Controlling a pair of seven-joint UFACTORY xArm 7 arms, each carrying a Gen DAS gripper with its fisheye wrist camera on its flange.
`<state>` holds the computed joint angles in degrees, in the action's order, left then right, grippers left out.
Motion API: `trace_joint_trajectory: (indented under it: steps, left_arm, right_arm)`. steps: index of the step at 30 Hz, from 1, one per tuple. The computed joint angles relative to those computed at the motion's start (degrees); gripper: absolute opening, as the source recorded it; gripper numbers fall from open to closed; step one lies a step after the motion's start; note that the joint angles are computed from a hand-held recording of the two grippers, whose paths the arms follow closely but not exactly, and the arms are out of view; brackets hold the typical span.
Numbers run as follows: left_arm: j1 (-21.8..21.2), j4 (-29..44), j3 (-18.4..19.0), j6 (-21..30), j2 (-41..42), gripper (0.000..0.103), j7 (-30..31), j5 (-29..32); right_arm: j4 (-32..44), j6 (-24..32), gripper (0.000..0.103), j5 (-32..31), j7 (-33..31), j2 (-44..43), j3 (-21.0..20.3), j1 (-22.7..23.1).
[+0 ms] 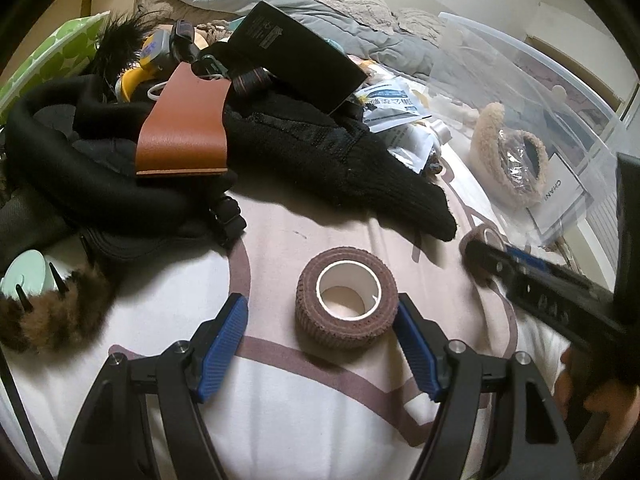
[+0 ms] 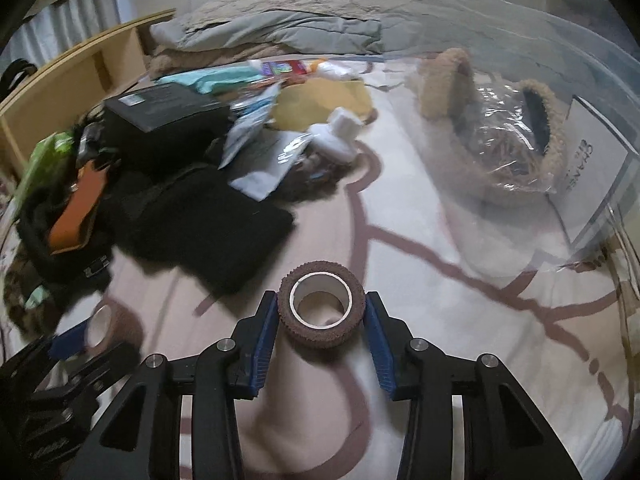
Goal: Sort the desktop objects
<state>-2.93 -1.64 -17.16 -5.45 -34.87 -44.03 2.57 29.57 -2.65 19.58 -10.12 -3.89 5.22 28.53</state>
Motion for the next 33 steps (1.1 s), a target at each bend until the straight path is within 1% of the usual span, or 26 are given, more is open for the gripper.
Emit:
trace_joint_trajectory:
  steps: [2,3,5,6,7,8,9,10,11,13,14,16,18,21,22,23,24,26,27,28,29,31,33]
  left_arm:
    - [0.13,-0.01,-0.05,-0.02,-0.08,0.073,-0.08,-0.03]
    - [-0.01,-0.07,-0.03,-0.08,-0.19,0.072,-0.23,-0.09]
    - [-0.61,-0.32,0.94,-0.66,-0.22,0.069,0.01,-0.12]
    - [-0.78,-0.34,1.01,-0.75,-0.3,0.068,-0.01,-0.2]
    - [-0.98,-0.32,1.21,-0.93,-0.24,0.065,0.11,-0.23]
    - [-1.24,-0.3,1.42,-1.13,-0.16,0.062,0.25,-0.25]
    - [-1.5,-0.34,1.52,-1.31,-0.27,0.06,0.35,-0.3]
    - [-1.71,-0.38,1.54,-1.42,-0.39,0.056,0.4,-0.36]
    - [-2.23,-0.41,2.05,-1.73,-0.34,0.052,0.72,-0.33]
    - [-3.31,-0.47,2.96,-2.15,-0.21,0.048,1.09,-0.48]
    - [-3.36,-0.49,2.79,-2.15,-0.22,0.048,1.09,-0.64]
    - [-3.31,-0.48,2.25,-1.89,-0.49,0.048,0.89,-0.93]
    - [-3.74,-0.48,2.86,-2.21,-0.2,0.048,0.96,-1.11]
    - [-4.61,-0.5,4.16,-2.67,0.41,0.048,1.18,-1.49]
    - [-4.79,-0.61,4.33,-2.78,0.36,0.048,1.15,-1.67]
    - [-4.85,-0.61,4.33,-2.77,0.37,0.048,1.14,-1.8]
    - [-4.74,-0.64,4.35,-2.79,0.36,0.048,1.4,-1.77]
    - [-4.81,-0.65,4.45,-2.85,0.49,0.048,1.58,-1.89]
    - [-4.89,-0.66,4.64,-2.88,0.57,0.048,1.73,-1.93]
    - [-5.05,-0.67,4.91,-2.83,0.57,0.048,1.9,-1.96]
    - [-5.13,-0.68,5.01,-2.78,0.61,0.048,1.99,-2.02]
    - [-5.07,-0.56,4.84,-2.56,0.64,0.048,2.04,-2.15]
    - [-5.05,-0.5,4.65,-2.28,0.49,0.048,2.06,-2.2]
  right_arm:
    - [-0.78,0.19,0.043,1.9,-1.96,-0.85,-0.82,2.14]
    - [-1.09,-0.07,0.043,1.25,-1.32,-0.98,-0.21,1.84]
    - [-1.85,-1.0,0.043,-0.04,-0.12,-1.35,0.39,1.76]
    - [-1.94,-1.23,0.043,-0.38,0.36,-1.32,0.01,2.22]
    - [-2.0,-1.55,0.043,0.03,0.24,-1.15,-1.18,3.5]
    - [-2.06,-1.83,0.043,-0.18,0.79,-1.02,-1.52,3.73]
    - [-1.8,-1.79,0.043,1.04,-0.23,-0.81,-3.72,6.01]
    - [-1.62,-1.91,0.043,2.84,-1.61,-0.58,-6.75,9.17]
    - [-1.42,-1.85,0.043,5.27,-3.39,-0.52,-8.21,11.01]
    - [-1.88,-1.57,0.043,5.5,-2.64,-1.04,-7.19,10.28]
    - [-1.6,-1.57,0.044,8.09,-4.66,-0.87,-9.05,12.51]
    - [-1.44,-1.62,0.043,10.52,-6.55,-0.86,-9.86,13.79]
    - [-0.88,-1.19,0.043,14.49,-9.72,-0.68,-11.23,15.67]
    - [0.2,-0.15,0.044,23.08,-16.5,-0.51,-13.31,18.67]
    - [0.44,0.22,0.044,24.88,-17.83,-0.57,-13.26,18.74]
    - [0.48,0.72,0.044,25.38,-18.11,-0.75,-12.66,18.07]
    - [0.28,0.98,0.044,24.48,-17.35,-0.97,-11.61,16.86]
    - [-1.06,1.39,0.044,18.56,-11.97,-1.93,-6.66,11.37]
    - [-1.5,2.05,0.044,16.91,-10.41,-2.35,-4.75,9.36]
    - [-2.42,2.58,0.044,13.45,-7.14,-3.04,-1.92,6.44]
    - [-3.02,2.66,0.044,11.05,-5.13,-3.46,-0.34,4.86]
    - [-3.82,2.72,0.044,10.12,-4.55,-4.22,-0.44,5.63]
    - [-4.61,1.83,0.044,10.17,-4.53,-4.81,-1.43,7.59]
